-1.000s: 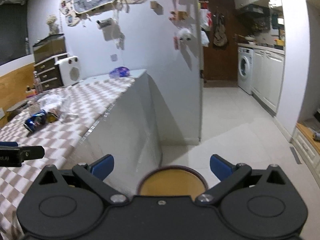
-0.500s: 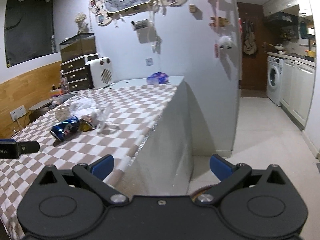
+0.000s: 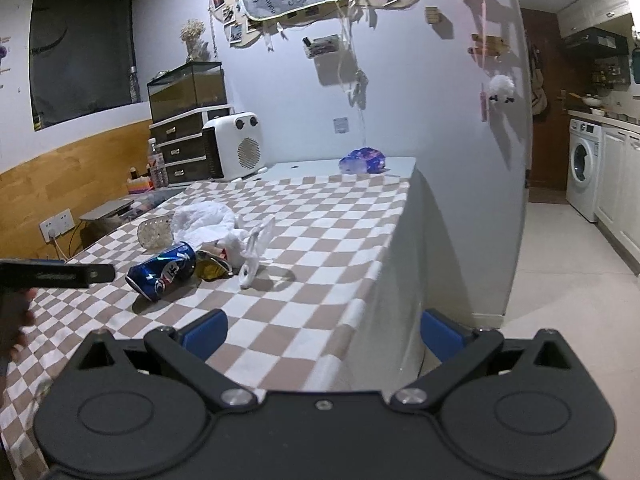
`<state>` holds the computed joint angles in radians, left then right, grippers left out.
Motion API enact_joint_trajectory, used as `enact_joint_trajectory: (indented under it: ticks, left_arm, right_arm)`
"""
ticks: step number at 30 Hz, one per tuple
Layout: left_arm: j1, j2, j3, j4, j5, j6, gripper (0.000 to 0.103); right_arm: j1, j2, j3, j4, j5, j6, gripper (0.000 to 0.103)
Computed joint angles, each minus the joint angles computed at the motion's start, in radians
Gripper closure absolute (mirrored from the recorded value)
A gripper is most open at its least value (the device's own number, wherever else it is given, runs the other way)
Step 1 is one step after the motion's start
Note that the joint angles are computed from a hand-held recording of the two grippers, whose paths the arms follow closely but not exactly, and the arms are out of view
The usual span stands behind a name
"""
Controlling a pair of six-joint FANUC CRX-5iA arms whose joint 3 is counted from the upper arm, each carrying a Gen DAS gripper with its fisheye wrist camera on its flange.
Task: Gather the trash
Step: 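Grasp the blue crushed can with the left tool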
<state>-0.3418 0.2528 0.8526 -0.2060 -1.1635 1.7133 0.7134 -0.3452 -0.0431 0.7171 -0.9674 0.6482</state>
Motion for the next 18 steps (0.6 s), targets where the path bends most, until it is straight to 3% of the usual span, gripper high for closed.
enact_joint_trajectory:
  ticks: [6, 11, 15, 18]
  left_arm:
    - [0.040, 0.081, 0.032, 0.082, 0.044, -0.020, 0.000]
    - [0.057, 0.090, -0.018, 0.129, 0.125, -0.031, 0.001]
    - [0.079, 0.086, -0.056, 0.202, 0.146, -0.045, 0.021]
    - [0.082, 0.063, -0.092, 0.216, 0.170, -0.050, 0.024]
  right_arm:
    - [-0.019, 0.055, 0.032, -0.010, 0.032, 0.021, 0.000]
    - [-0.047, 0.088, 0.063, -0.069, 0.065, 0.034, 0.000]
    - [-0.068, 0.105, 0.082, -0.130, 0.098, 0.044, 0.000]
    - [-0.081, 0.124, 0.087, -0.127, 0.133, 0.010, 0.000]
